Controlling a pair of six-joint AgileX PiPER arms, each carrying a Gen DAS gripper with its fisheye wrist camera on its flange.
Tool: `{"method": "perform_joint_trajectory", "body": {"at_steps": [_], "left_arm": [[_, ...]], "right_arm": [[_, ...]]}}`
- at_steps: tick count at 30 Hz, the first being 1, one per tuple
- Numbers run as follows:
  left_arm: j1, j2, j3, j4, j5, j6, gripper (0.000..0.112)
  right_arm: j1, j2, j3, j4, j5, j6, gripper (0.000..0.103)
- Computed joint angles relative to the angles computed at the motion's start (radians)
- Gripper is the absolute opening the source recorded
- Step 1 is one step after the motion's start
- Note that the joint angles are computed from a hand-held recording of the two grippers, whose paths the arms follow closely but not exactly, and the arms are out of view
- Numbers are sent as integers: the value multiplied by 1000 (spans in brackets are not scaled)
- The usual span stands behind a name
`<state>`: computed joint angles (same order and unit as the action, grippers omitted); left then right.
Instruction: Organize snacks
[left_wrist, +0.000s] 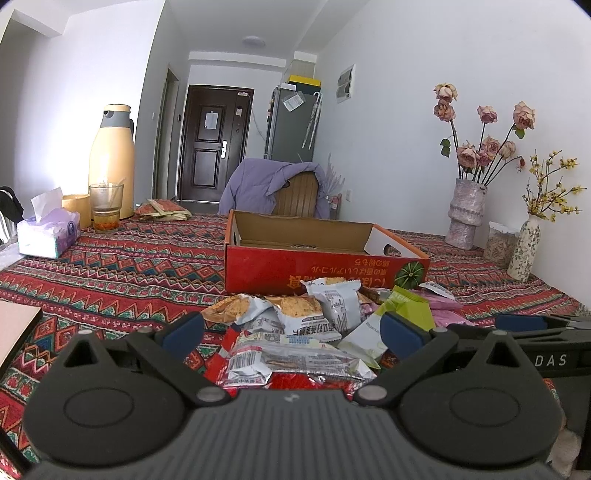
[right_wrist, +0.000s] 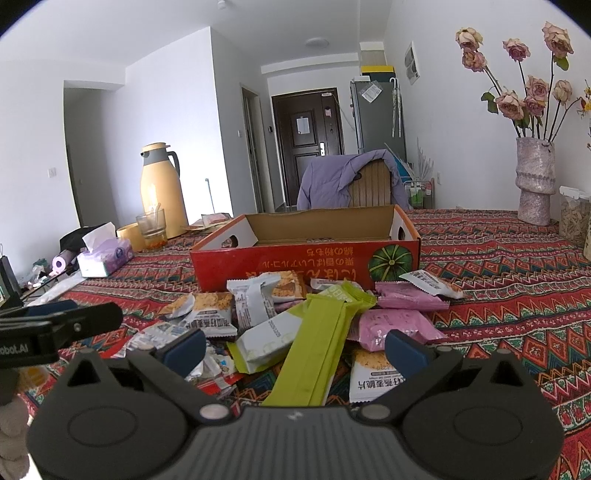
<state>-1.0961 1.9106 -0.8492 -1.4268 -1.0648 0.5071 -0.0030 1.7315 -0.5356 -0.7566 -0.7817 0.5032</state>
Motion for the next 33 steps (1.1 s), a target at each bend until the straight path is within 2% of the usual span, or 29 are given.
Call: {"method": "perform_joint_trajectory", "body": {"at_steps": [14,19,21,27,28,33], "left_arm": [[51,9,-7,42,53,-22,103],[71,18,-16,36,70,-16,103],[83,21,-20,36,84,-10,103],[112,30,-26,34,121,-1,103],[116,31,-27,36,127,-2,103],[131,39,-40,24,152,28,103]], "right_arm": [[13,15,-30,32,67,-41,102],[53,63,-99,22,126,-9,79],[79,89,-139,26,168,10,74],[145,158,-241,75,293,36,68],[158,167,-254,111,318,16,64],[171,189,-271,177,325,-47,51]]}}
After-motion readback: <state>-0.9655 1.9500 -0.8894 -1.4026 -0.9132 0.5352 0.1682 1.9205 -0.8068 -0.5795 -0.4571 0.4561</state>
